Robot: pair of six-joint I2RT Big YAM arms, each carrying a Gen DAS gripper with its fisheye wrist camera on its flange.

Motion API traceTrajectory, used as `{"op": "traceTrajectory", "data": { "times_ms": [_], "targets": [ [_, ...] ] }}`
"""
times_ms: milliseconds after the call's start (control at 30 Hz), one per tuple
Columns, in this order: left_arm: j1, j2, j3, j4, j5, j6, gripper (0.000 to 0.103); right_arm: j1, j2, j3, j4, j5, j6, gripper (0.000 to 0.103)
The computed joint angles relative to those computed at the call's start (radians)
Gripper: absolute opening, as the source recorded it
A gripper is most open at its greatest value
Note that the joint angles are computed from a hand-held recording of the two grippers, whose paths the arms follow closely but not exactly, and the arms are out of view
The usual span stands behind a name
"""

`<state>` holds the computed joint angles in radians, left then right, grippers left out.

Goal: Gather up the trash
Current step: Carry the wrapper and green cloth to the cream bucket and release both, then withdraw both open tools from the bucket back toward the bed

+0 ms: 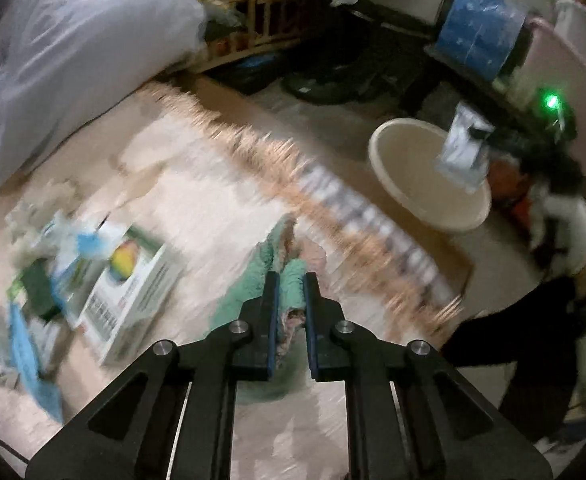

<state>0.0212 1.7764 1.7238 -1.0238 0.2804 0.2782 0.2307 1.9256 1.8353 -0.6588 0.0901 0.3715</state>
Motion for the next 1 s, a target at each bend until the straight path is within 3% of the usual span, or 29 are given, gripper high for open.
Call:
{"op": "traceTrajectory", "data": {
  "times_ms": [100, 300, 467, 533, 600, 800, 1000],
  "targets": [
    [-0.033, 0.058, 0.103, -0.061, 0.101, -0.052, 0.009, -0.005, 0.002, 0.007, 0.004, 0.036, 0.013, 0.069],
    [-0.131, 0.170, 0.302, -0.087, 0.208, -0.153, 0.009, -0.010, 0.012, 0.025, 0.005, 0.082, 0.036, 0.069],
    [-0.197, 0.338, 0.530, -0.107, 0.287, -0.318, 0.012, -0.020, 0.028, 0.052, 0.005, 0.102, 0.059, 0.070],
    [-0.206, 0.414, 0.633, -0.148, 0.319, -0.358, 0.016, -0.027, 0.025, 0.047, 0.020, 0.092, 0.085, 0.080],
    [-0.216, 0.471, 0.703, -0.164, 0.319, -0.398, 0.016, -0.034, 0.021, 0.043, 0.023, 0.074, 0.110, 0.083],
    [-0.213, 0.442, 0.646, -0.152, 0.274, -0.381, 0.016, -0.035, 0.010, 0.028, 0.040, 0.057, 0.113, 0.083],
    [-0.174, 0.222, 0.347, -0.021, 0.109, -0.308, 0.017, -0.026, 0.017, 0.033, 0.033, 0.024, 0.107, 0.083]
  ]
}}
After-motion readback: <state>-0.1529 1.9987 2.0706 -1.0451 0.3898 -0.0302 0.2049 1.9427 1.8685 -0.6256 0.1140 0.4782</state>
